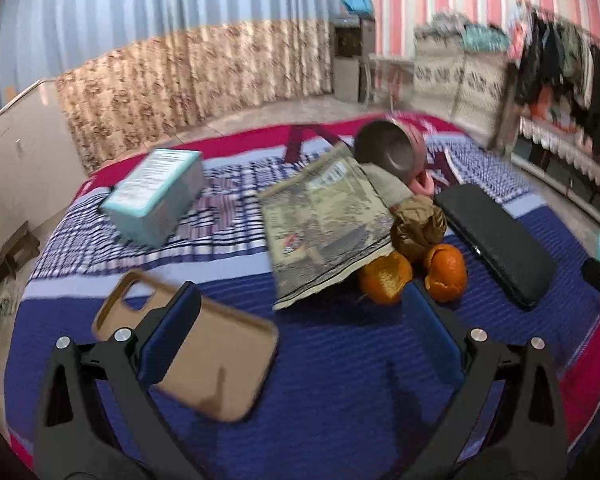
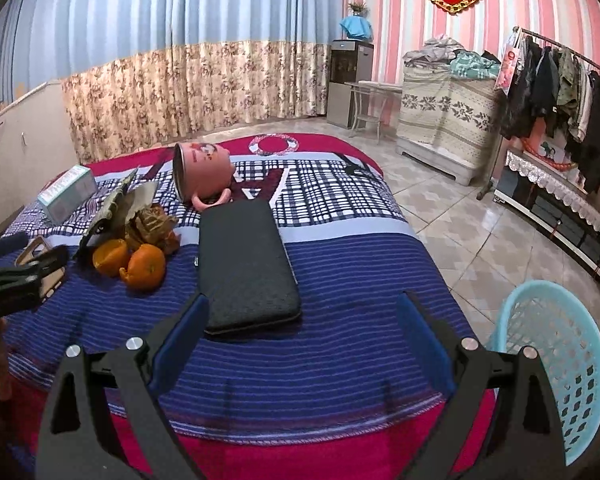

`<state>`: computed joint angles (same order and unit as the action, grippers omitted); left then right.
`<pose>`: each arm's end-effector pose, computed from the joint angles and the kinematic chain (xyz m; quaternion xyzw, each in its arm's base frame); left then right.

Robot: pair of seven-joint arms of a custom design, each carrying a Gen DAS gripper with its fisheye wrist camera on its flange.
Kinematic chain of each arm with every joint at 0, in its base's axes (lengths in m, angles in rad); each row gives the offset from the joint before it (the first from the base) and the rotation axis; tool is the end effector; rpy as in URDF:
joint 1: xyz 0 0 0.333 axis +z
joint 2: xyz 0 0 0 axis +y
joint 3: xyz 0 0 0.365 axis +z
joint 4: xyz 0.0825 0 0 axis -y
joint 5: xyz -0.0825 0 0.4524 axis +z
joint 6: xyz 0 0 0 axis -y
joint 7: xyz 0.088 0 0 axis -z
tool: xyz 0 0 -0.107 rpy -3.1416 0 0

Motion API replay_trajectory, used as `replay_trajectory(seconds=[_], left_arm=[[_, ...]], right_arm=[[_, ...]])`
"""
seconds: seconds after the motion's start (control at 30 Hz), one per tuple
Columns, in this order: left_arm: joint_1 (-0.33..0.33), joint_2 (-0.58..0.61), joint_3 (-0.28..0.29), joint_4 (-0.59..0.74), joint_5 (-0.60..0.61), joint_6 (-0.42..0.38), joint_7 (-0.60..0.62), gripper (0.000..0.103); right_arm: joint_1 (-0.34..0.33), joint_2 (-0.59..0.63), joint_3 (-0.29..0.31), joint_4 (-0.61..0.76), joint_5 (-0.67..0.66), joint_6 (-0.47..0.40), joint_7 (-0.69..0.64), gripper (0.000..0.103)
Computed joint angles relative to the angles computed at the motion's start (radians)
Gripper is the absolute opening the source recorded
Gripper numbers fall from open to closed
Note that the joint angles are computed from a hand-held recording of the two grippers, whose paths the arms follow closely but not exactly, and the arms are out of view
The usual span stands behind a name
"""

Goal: Collect trash
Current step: 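Grasp the hollow orange peel with the right tool while the left grasps the newspaper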

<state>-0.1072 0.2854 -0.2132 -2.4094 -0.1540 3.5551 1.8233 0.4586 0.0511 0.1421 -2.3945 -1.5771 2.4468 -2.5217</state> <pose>0.5658 -0.1655 0.2865 -0.5144 0.7493 -0.3224 0.2646 0.4486 0.3065 0.2930 -0.5376 0.7118 -0.3690 0.2611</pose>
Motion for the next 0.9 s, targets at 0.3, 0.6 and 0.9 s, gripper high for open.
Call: replay_trajectory(seconds=[0.3, 0.6, 0.9], left_arm=[[0.024, 0.064, -0.021, 0.116, -0.019, -0.116, 0.035, 0.054], [0.232, 0.035, -0.128, 0.066, 0.179, -0.066, -0.076, 0.003], [0.347, -0.072, -0.117, -0.047, 0.470, 0.018, -0.295, 0.003]], right_arm=[[-0.008, 0.043, -0.014, 0.041, -0.049, 0.080, 0.053, 0.092], [0.000, 0.176, -0.029, 0.200, -0.094, 0.205, -0.018, 0.091], [0.051, 0.322, -0.083, 0.359, 0.039, 0.281, -0.278, 0.057]])
